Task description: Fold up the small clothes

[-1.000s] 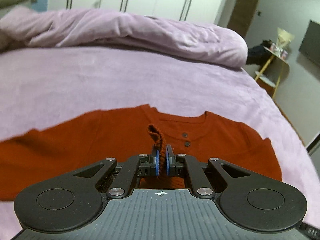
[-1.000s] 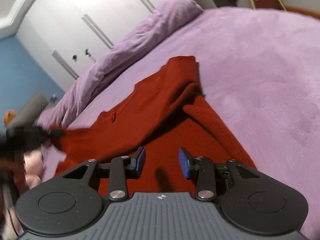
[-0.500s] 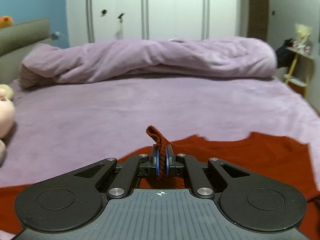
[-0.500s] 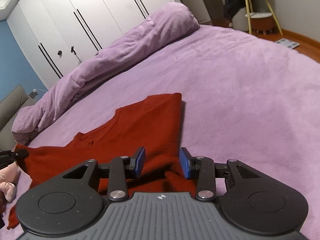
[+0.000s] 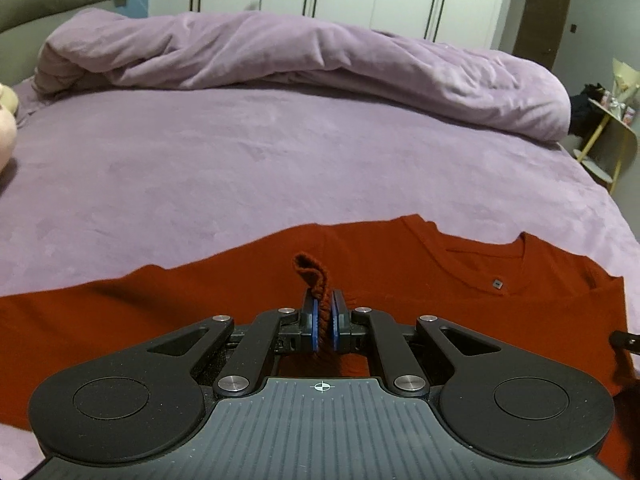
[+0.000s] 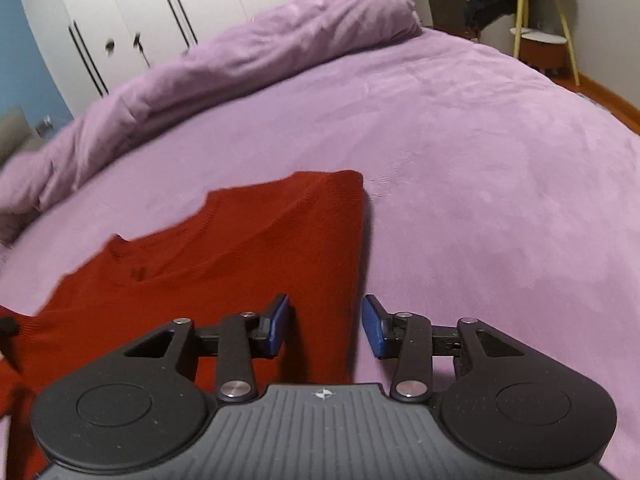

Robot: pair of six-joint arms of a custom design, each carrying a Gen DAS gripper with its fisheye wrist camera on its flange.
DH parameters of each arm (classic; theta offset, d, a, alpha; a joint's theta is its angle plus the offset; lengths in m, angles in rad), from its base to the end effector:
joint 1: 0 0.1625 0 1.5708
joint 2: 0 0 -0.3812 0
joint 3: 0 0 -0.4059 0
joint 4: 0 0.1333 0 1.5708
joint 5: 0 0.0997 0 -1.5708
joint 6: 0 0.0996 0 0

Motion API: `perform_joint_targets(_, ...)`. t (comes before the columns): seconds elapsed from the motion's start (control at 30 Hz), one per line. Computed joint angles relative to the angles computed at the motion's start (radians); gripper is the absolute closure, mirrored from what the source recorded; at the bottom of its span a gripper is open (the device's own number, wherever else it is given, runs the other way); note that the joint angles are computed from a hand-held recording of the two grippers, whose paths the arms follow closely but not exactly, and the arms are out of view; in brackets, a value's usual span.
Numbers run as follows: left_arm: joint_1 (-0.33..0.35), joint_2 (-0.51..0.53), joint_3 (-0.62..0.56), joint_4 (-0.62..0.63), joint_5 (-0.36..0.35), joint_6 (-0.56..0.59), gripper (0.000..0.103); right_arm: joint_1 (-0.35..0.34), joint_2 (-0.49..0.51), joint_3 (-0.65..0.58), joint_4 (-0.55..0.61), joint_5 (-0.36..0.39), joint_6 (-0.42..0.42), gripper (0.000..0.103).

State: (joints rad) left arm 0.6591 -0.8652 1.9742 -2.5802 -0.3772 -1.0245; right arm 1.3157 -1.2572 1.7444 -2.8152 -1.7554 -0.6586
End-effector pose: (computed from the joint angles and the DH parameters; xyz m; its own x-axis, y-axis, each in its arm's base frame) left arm -0.2756 -0.4992 0.0429 -0.7514 -0.3400 -0.5656 0.2784 0.6138 -0.7388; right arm -0.0441 -0.6251 0.3324 -0.8393 -0.1377 0.5259 -0.4176 0.7826 -0.4616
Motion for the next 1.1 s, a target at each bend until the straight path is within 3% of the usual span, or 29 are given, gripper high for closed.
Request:
perform_joint_targets(0.07,0.001,0.007,0.012,-0.083,-0.003,0.054,0.095,0.003,0.019,-0.010,-0.016,-0.002,-0.040,0.094)
perform_joint_targets(0.2,0.015,0.059,-0.010,-0.230,-0.023,0.165,0.095,0.011,0.044,0.031,-0.263,-0.022,-0.191,0.098)
perform_joint_targets(0.23,0.020,0.070,-0.027,-0.197,-0.023,0.153,0.095,0.011,0.061,0.029,-0.330,-0.045,-0.200,0.103)
perform_joint_targets(0.3,0.033,0.081,-0.062,-0.077,-0.032,0.096,0.093,0.020,0.106,-0.005,-0.405,-0.137,-0.222,0.103)
perform_joint_targets(0.37,0.036,0.078,-0.078,0.037,-0.031,0.019,0.089,0.018,0.108,-0.039,-0.312,-0.183,-0.184,0.103)
perform_joint_targets(0.47,0.015,0.064,-0.061,0.143,0.030,-0.106,0.074,0.000,0.038,0.005,-0.275,-0.065,-0.147,0.099)
perform_joint_targets(0.53,0.000,0.063,-0.041,0.102,0.046,-0.098,0.074,-0.005,-0.007,0.041,-0.232,0.029,-0.158,0.099)
perform_joint_targets(0.63,-0.017,0.077,-0.030,0.010,0.041,-0.052,0.071,0.018,-0.011,0.068,-0.179,0.069,-0.201,0.099)
perform_joint_targets(0.67,-0.024,0.088,-0.030,-0.021,0.053,-0.031,0.071,0.025,-0.003,0.075,-0.170,0.075,-0.226,0.099)
perform_joint_targets(0.77,-0.028,0.132,-0.033,-0.191,0.053,0.120,0.056,0.043,0.042,0.100,-0.226,0.054,-0.295,0.099)
perform_joint_targets(0.87,0.007,0.145,-0.063,-0.136,-0.014,0.118,0.056,0.046,0.110,0.087,-0.326,-0.012,-0.344,0.102)
perform_joint_targets(0.97,0.035,0.167,-0.087,-0.105,-0.024,0.091,0.056,0.021,0.135,0.091,-0.467,-0.001,-0.418,0.103)
perform_joint_targets(1.03,0.048,0.189,-0.094,-0.175,-0.026,0.127,0.053,0.016,0.169,0.060,-0.560,-0.053,-0.430,0.103)
perform_joint_targets(1.1,0.058,0.211,-0.109,-0.201,-0.010,0.166,0.048,-0.002,0.159,0.036,-0.510,-0.033,-0.370,0.103)
